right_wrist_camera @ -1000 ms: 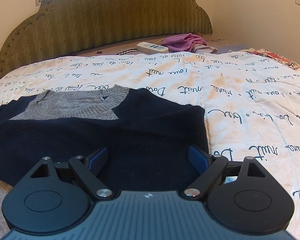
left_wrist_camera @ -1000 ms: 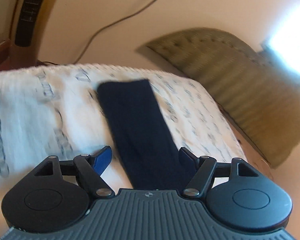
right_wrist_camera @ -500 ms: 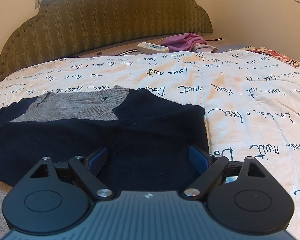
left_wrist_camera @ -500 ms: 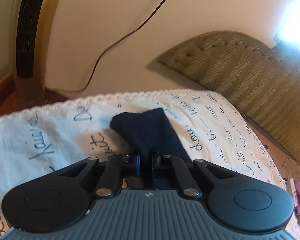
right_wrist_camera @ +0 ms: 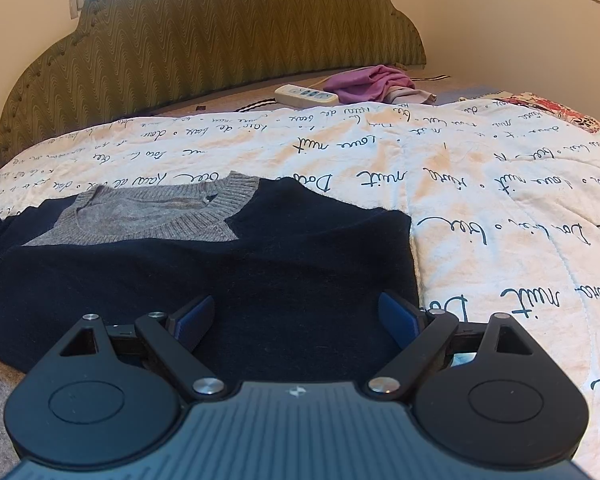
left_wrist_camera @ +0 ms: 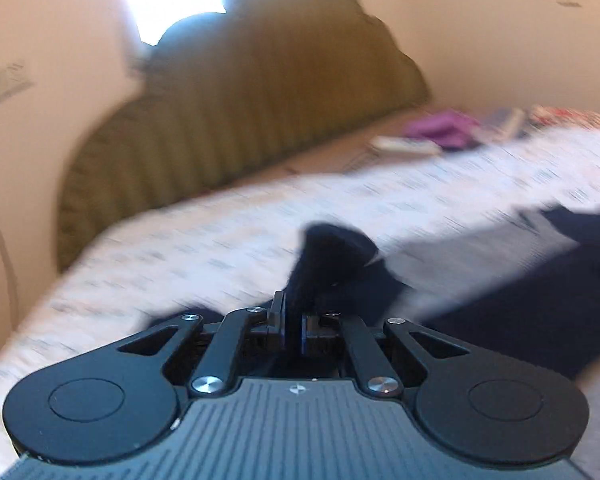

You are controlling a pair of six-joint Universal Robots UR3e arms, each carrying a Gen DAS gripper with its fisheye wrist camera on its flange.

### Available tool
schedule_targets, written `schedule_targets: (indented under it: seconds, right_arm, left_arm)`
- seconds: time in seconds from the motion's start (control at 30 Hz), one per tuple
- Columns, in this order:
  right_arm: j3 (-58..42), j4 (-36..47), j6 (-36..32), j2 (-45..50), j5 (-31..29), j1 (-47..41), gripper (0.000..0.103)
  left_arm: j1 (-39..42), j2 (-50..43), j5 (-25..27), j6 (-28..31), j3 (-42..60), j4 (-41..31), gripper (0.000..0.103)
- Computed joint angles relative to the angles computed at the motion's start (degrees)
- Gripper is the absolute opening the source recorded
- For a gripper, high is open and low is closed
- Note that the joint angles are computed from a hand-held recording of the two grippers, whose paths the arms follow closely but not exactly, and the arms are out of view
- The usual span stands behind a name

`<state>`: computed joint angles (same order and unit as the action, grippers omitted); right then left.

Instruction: Fold small clothes

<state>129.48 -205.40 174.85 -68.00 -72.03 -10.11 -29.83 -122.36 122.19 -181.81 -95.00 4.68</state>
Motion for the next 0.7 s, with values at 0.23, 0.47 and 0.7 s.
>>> schedule_targets:
  seconds: [0.23, 0.47, 0.7]
  right_arm:
    - [0.02, 0.05, 0.07, -0.07, 0.02, 0.01, 0.090]
    - [-3.27, 8.30, -0.48, -3.29, -3.97, 2.64, 0.092]
    - [-16.75, 37.21, 13.15, -10.26, 23.83, 2.95, 0.092]
  left_arm:
    - [-3.74, -7.17, 2.89, -6.02, 5.05, -5.01, 0.004]
    - [-3.67, -6.66, 3.51, -7.04, 3.57, -1.68, 0.004]
    - [-3.72, -5.81, 3.56, -7.68, 1.89, 2.58, 0.004]
